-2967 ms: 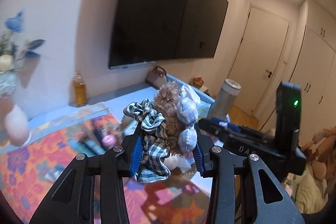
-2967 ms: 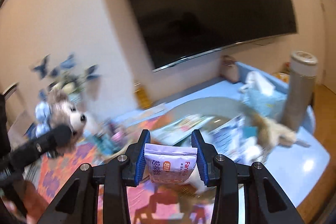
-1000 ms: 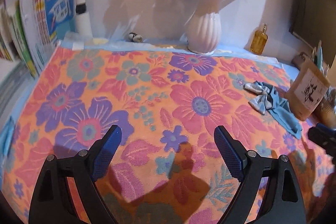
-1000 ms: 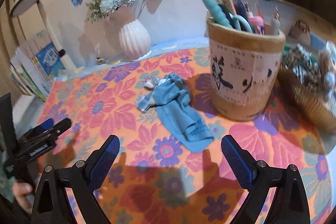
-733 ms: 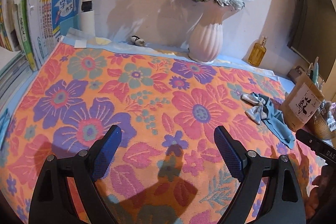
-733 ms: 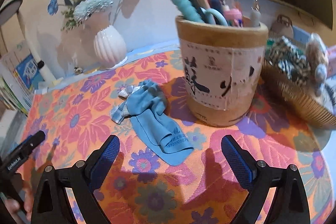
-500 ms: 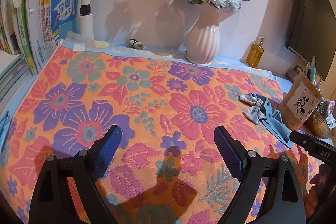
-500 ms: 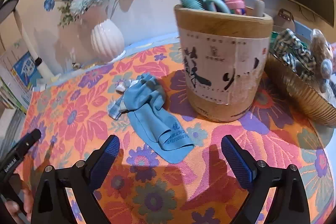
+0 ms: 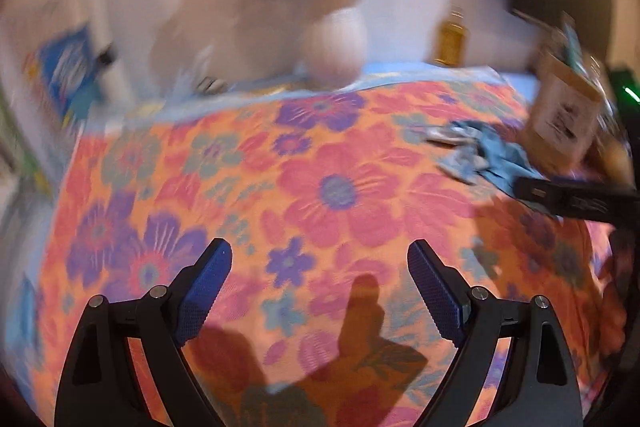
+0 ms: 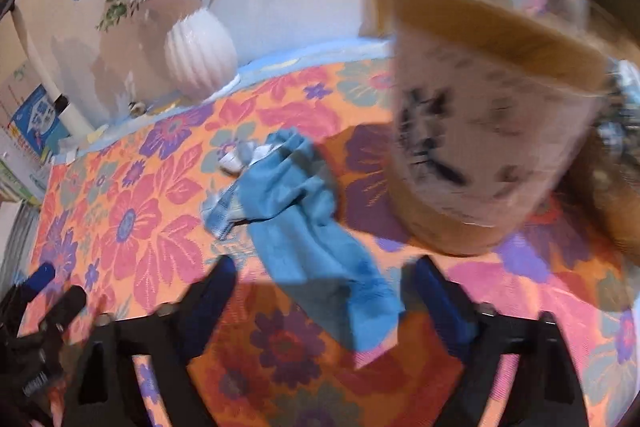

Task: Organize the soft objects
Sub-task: 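Grasp the checked bow with the left tool while the right tool grasps the blue cloth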

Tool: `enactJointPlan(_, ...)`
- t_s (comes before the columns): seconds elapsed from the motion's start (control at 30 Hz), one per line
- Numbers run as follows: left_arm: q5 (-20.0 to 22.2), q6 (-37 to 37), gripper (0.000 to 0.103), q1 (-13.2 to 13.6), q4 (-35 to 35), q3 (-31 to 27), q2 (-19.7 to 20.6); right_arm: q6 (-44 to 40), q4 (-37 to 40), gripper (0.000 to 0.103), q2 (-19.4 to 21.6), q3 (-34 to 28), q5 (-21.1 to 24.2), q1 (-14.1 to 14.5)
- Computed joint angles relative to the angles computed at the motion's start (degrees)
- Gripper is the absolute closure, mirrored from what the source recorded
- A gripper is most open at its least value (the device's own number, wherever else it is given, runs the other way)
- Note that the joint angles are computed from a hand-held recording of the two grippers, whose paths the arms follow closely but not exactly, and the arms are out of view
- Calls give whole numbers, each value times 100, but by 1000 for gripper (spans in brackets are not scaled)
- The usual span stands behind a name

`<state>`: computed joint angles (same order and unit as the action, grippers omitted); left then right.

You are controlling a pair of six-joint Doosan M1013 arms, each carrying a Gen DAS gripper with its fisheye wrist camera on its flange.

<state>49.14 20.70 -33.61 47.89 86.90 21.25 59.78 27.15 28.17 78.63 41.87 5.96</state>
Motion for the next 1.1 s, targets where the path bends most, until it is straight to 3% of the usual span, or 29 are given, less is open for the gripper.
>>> enactJointPlan(0.07, -95, 447, 14, -9, -69, -180, 42, -118, -11, 53, -11, 19, -84, 28)
enactJointPlan(0.1, -144, 593, 14, 1, -121, -259, 63, -181, 25, 77, -17, 32, -82, 27)
enactJointPlan(0.13, -190, 766, 14, 19, -205, -359, 96, -286, 133, 91, -32, 62, -69, 9)
enactJointPlan(0.2, -243, 1098, 14, 70, -424, -558, 186, -805, 697, 96, -116, 192, 12, -88)
enactJointPlan(0.3, -274, 1522, 14, 178, -907, -829, 354, -1648, 1544, 97, -378, 560, -96, -263)
enactJointPlan(0.37, -314, 1694, 14, 254, -1264, -961, 458, -1903, 1711, 97, -598, 843, -342, -373)
enactJointPlan(0.43, -399, 1790, 14, 318, -1590, -1064, 559, -1872, 1655, 97, -757, 1031, -565, -482)
enactJointPlan(0.53, -618, 2014, 14, 399, -2220, -1186, 687, -1684, 1605, 97, -801, 1066, -443, -660)
enactJointPlan(0.63, -981, 2679, 14, 458, -3175, -1258, 779, -1271, 1277, 97, -816, 1089, -517, -747)
enactJointPlan(0.7, -1199, 3368, 14, 461, -3843, -1271, 814, -1332, 1545, 97, -729, 1002, -157, -863)
enactJointPlan(0.77, -1191, 3950, 14, 390, -4118, -1352, 874, -1382, 2430, 97, -493, 819, 772, -1124)
enactJointPlan(0.9, -1133, 4604, 14, 204, -4039, -1507, 961, -1156, 2075, 97, -441, 797, 559, -1103)
enactJointPlan(0.97, -909, 4624, 14, 164, -3936, -1724, 1089, -1168, 2167, 97, -356, 737, 849, -1132)
enactJointPlan(1.03, -770, 4589, 15, 188, -4107, -1918, 1226, -1176, 2181, 97, -348, 751, 853, -1138)
enactJointPlan(1.07, -694, 4554, 24, 206, -4164, -1998, 1288, -1197, 2151, 97, -351, 756, 828, -1133)
enactJointPlan(1.1, -621, 4619, 41, 225, -4291, -2062, 1339, -1217, 2130, 97, -346, 748, 845, -1134)
